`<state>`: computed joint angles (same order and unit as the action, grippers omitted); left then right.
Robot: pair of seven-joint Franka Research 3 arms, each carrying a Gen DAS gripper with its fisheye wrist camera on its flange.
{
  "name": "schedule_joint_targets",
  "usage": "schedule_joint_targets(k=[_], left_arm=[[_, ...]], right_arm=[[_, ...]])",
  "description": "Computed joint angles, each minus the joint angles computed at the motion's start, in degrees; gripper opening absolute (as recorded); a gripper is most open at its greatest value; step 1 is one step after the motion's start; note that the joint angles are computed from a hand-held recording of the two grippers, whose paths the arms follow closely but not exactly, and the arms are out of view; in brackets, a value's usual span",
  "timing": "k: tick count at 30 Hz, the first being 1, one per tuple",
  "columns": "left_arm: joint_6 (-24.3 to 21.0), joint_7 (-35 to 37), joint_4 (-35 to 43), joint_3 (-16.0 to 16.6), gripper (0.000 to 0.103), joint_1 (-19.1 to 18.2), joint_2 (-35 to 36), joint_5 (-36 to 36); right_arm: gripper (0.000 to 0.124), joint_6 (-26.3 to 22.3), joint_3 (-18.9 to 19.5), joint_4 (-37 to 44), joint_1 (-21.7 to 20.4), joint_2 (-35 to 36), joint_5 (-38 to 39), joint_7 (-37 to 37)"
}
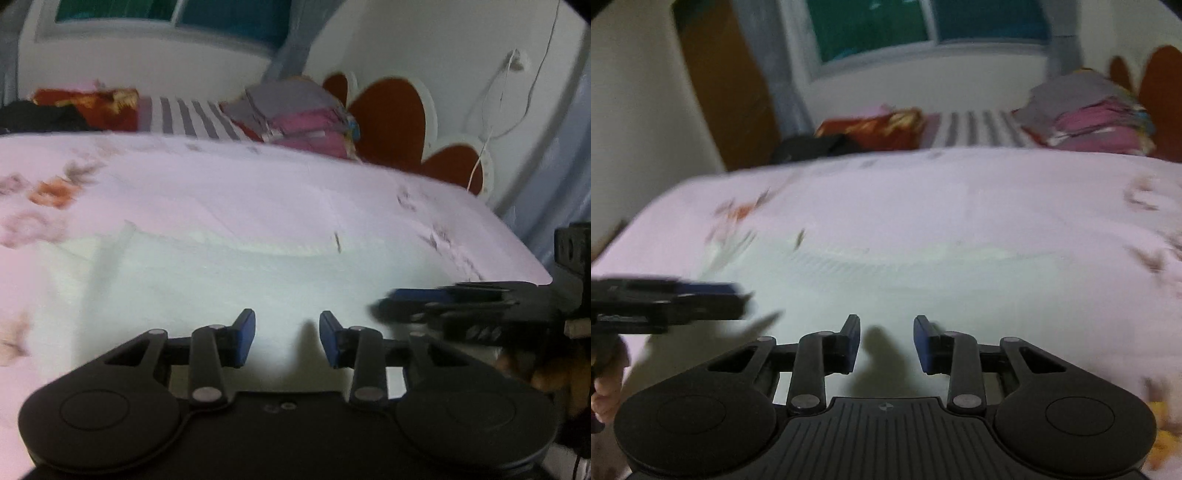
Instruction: Fold small clothes
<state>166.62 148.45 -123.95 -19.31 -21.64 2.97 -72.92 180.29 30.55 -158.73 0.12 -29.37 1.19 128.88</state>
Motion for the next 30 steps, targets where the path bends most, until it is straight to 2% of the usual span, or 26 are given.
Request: schedule_joint_targets(k=[1, 4, 6, 7, 8, 9, 10, 11, 12, 13, 14, 15, 16, 17, 19, 20, 22, 24, 26, 27, 28, 29, 30], left_arm=[[0.47, -1.35, 0.62, -0.06, 0.036, -0.23, 0.96, 1.48], [4.66, -4.71, 1.46, -0.48, 0.037, 0.3, 2.77, 4.68], [8.87, -4.65, 1.72, -0.9, 0.037, 1.63, 3.89, 4.11], [10.21, -5.43, 1.4, -0.99, 0.037, 2.4, 4.17, 5.09], [9.76, -4.32, 1.24, -1.57, 0.037, 3.76, 3.97, 3.97], [8.1, -4.1, 0.94, -1.8, 0.037, 4.92, 3.21, 3.35], [7.7, -7.22, -0.11, -1.33, 0.039, 4.84, 1.9, 6.15], [8.72, -6.32, -1.24, -0.74, 0.047, 3.79, 0.3, 5.46], [10.12, -1.48, -2.31, -2.15, 0.054, 4.13, -1.64, 0.76], [10.84, 3.24, -2.66, -2.21, 0.057, 2.9, -2.88, -4.54], [10.75, 6.17, -3.49, -2.05, 0.061, 1.65, -4.27, -8.09], [11.3, 6.71, -4.14, -2.06, 0.061, 0.25, -4.88, -8.73], [12.53, 8.15, -4.85, -2.15, 0.061, -1.24, -5.38, -9.78], [14.02, 8.77, -5.3, -2.19, 0.06, -2.62, -5.43, -10.34], [15.02, 6.32, -6.33, -1.76, 0.059, -4.73, -5.18, -8.86], [15.82, 5.83, -6.68, -1.55, 0.059, -5.65, -4.91, -8.76], [17.3, 1.0, -7.96, -1.07, 0.058, -6.56, -4.44, -4.44], [18.6, 3.5, -7.95, -0.12, 0.058, -6.91, -4.17, -6.72], [20.01, 0.6, -9.78, 0.84, 0.058, -6.41, -4.96, -3.54], [19.5, 2.05, -10.0, 2.09, 0.058, -6.56, -5.63, -5.55], [18.43, 0.9, -10.92, 3.08, 0.057, -6.35, -6.72, -4.93], [18.23, -3.51, -12.53, 2.97, 0.056, -5.58, -8.18, -1.3], [19.3, -3.9, -13.39, 3.5, 0.056, -6.43, -9.39, -1.69]], right_arm=[[0.033, 0.34, 2.24, 1.27, -2.12, 1.6, -0.81, 0.36], [0.034, -0.98, 10.45, 3.23, -11.89, 1.69, -4.31, 3.08], [0.034, -2.8, 13.94, 2.49, -17.67, -1.14, -4.28, 8.92], [0.034, -4.83, 14.39, 2.26, -19.57, -2.44, -4.57, 10.81], [0.034, -5.29, 13.06, 1.76, -19.74, -2.65, -5.85, 12.21], [0.034, -4.5, 10.39, 1.13, -17.91, -1.98, -5.15, 10.78], [0.034, -5.61, 7.98, 1.26, -15.73, -1.84, -4.42, 8.92], [0.034, -8.22, 7.57, 1.76, -15.22, -3.41, -6.32, 10.33], [0.042, -9.23, 7.79, 1.25, -14.82, -6.04, -7.05, 11.43], [0.068, -8.18, 7.08, 0.22, -13.22, -8.02, -7.15, 12.4], [0.081, -6.76, 7.13, -1.06, -11.7, -10.0, -6.93, 14.33], [0.086, -5.68, 8.08, -2.08, -10.56, -11.6, -6.92, 15.91], [0.085, -4.59, 7.42, -2.54, -7.96, -11.23, -7.38, 14.96], [0.08, -5.06, 8.55, -2.31, -7.05, -11.13, -7.94, 14.65], [0.048, -6.07, 10.19, -1.13, -5.83, -9.56, -9.11, 13.95], [0.047, -7.01, 11.07, -0.03, -6.04, -8.19, -9.26, 14.65], [0.047, -5.96, 9.93, -0.21, -4.27, -5.96, -9.53, 14.96], [0.047, -6.49, 10.69, -0.53, -5.07, -6.27, -10.99, 15.15], [0.047, -9.11, 9.45, -2.0, -4.6, -8.64, -11.05, 16.24], [0.047, -11.14, 9.23, -2.73, -4.48, -10.36, -10.9, 17.74], [0.047, -12.51, 7.49, -3.63, -3.5, -11.52, -10.63, 18.52], [0.047, -13.6, 5.13, -4.68, -1.67, -12.97, -10.13, 18.96], [0.047, -15.65, 4.11, -5.4, 0.25, -15.53, -9.9, 19.71]])
